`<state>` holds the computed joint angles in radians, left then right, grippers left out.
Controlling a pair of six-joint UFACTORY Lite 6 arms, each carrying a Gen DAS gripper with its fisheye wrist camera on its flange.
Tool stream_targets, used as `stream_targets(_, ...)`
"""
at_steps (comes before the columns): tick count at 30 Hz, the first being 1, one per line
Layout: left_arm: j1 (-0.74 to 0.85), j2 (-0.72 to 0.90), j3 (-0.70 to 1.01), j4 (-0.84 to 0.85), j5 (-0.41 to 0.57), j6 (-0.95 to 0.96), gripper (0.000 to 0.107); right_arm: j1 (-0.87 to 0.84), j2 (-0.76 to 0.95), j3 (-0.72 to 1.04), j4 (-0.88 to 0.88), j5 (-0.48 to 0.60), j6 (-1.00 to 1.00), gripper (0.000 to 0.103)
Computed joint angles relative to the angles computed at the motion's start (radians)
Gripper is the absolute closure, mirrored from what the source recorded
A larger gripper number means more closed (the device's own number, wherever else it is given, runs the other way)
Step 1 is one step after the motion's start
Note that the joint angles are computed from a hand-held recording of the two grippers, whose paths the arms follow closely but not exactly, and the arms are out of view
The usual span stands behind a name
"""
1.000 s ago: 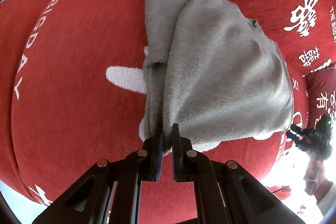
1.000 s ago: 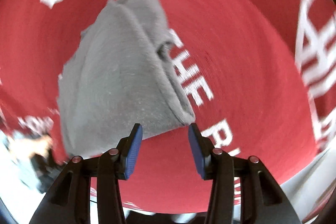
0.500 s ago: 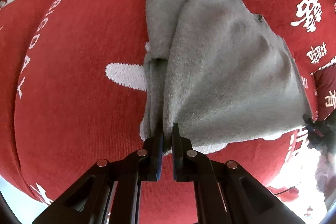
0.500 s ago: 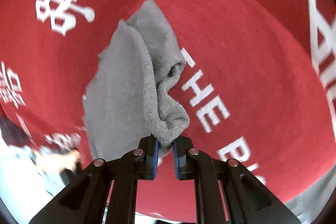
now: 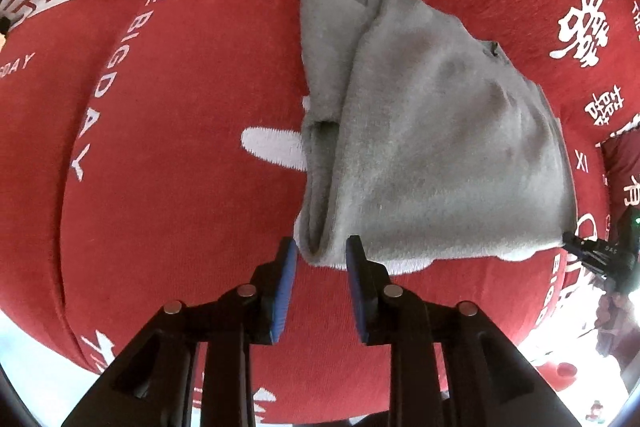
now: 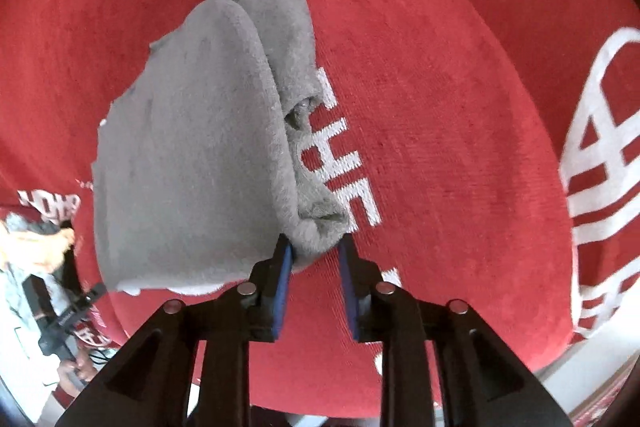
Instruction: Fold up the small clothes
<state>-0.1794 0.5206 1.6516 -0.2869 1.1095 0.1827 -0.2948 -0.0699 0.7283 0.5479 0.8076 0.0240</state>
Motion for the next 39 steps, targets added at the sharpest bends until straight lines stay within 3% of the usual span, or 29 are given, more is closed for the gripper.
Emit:
stream_targets(8, -0.088, -0.021, 0.025, 0.018, -0.033, -0.058, 0.081, 0.142, -0.060, 0.147, -0.158, 0.041, 0.173, 0.077)
stream_targets(12, -0.122, 0.023, 0.032, 0.002, -0.057, -0.052, 0.081, 0.222, 0.041, 0.221, -0.107, 0.000, 0.121, 0.077)
stream_targets(17, -0.097, 0.032, -0.080, -0.044, -0.137, 0.004, 0.081, 0.243, 0.194, 0.234, -0.074, -0.067, 0.069, 0.077)
stream_targets(21, -0.066, 0.058, -0.036, -0.075, -0.082, 0.029, 0.081, 0.155, 0.165, 0.127, 0.015, -0.095, -0.048, 0.080)
stream_targets(26, -0.098, 0.081, 0.014, -0.024, -0.045, -0.024, 0.080, 0.125, 0.119, 0.108, -0.017, -0.046, -0.010, 0.077)
stream_targets(27, -0.105, 0.084, 0.018, -0.019, -0.045, -0.035, 0.074, 0.139, 0.124, 0.119, -0.038, -0.042, 0.006, 0.077)
stream_targets(28, -0.105, 0.083, 0.015, -0.035, -0.044, -0.027, 0.060, 0.153, 0.132, 0.130, -0.056, -0.040, 0.021, 0.077)
stream_targets(30, -0.129, 0.072, -0.006, -0.074, -0.057, -0.021, 0.043, 0.170, 0.139, 0.134, -0.072, -0.047, 0.040, 0.076)
stream_targets(35, -0.194, 0.062, -0.020, -0.001, -0.093, -0.066, 0.042, 0.164, 0.142, 0.127, -0.064, -0.064, 0.018, 0.076)
stream_targets(39, -0.214, 0.078, 0.013, 0.017, -0.067, -0.103, 0.042, 0.167, 0.141, 0.136, -0.084, -0.048, 0.040, 0.076)
